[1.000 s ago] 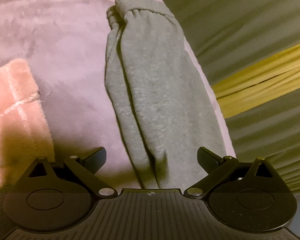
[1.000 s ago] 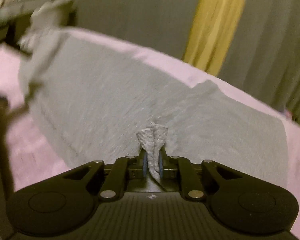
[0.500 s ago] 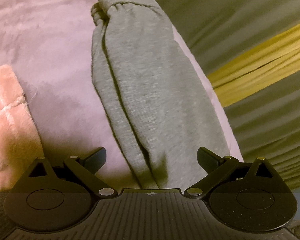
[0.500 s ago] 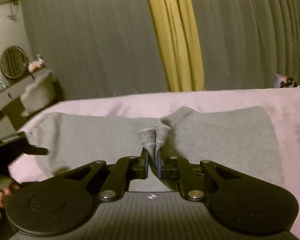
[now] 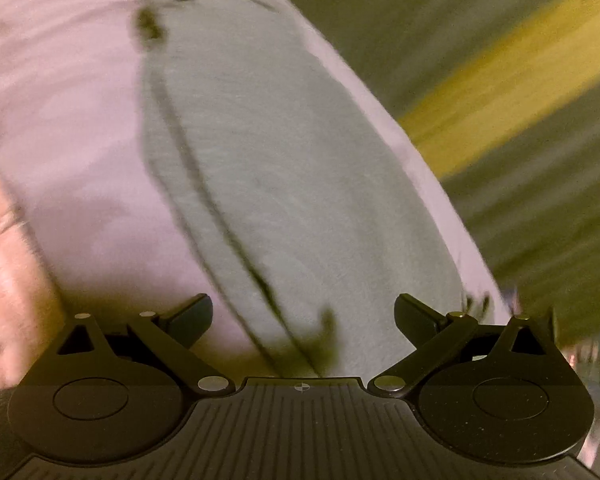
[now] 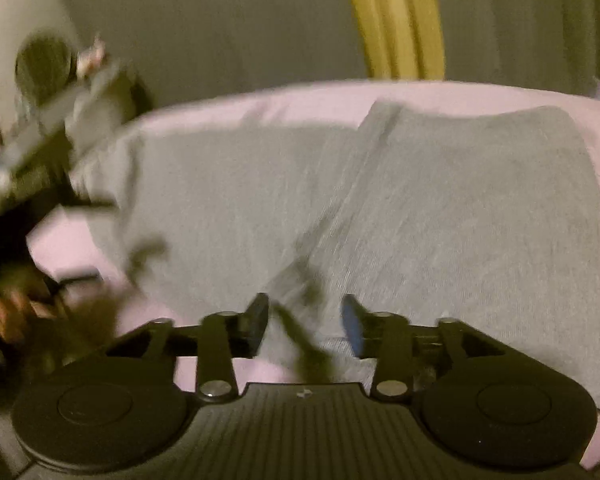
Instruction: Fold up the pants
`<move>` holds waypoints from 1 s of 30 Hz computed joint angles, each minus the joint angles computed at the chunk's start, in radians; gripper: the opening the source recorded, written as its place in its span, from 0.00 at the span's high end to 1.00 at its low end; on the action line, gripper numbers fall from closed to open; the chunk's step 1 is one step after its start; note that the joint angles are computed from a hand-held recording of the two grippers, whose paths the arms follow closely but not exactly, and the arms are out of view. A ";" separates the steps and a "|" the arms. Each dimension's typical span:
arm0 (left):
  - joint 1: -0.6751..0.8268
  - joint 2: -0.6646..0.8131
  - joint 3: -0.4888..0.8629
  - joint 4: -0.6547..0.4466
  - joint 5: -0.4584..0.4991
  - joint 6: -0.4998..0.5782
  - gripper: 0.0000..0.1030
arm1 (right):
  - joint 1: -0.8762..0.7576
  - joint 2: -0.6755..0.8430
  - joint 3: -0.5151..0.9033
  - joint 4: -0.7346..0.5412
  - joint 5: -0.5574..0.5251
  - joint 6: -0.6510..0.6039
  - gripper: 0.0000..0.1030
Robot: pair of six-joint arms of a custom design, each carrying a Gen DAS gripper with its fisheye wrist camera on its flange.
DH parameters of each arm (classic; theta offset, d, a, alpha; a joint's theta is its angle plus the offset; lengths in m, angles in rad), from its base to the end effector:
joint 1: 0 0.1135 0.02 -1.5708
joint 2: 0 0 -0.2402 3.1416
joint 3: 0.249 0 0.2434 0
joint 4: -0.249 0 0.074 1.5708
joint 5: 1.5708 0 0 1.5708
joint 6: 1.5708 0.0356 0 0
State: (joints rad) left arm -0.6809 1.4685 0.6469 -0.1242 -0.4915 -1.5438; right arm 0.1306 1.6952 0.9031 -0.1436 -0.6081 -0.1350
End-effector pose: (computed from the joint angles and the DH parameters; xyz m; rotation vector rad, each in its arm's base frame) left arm 0.2139 -0.1517 0.1351 -1.1817 2.1012 -0.4295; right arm 0.3140 0.0618 0.1430 -0.5649 2.3538 0.7538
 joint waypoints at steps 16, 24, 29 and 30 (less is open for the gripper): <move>0.110 0.754 0.967 -0.170 0.377 0.684 0.02 | -0.310 0.169 0.064 0.204 0.137 0.249 0.17; 0.099 0.971 1.284 -0.332 0.383 0.843 0.02 | -0.298 0.271 0.167 0.106 0.103 0.243 0.17; 0.111 0.950 1.246 -0.256 0.404 0.850 0.34 | -0.306 0.293 0.195 0.076 0.098 0.272 0.16; 0.116 0.946 1.234 -0.236 0.431 0.855 0.45 | -0.307 0.285 0.182 0.082 0.100 0.274 0.16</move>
State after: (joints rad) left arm -0.5654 2.4141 1.8810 -0.3599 -0.0606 -0.6887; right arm -0.1759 1.9798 1.0851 -0.0620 -0.5084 0.1392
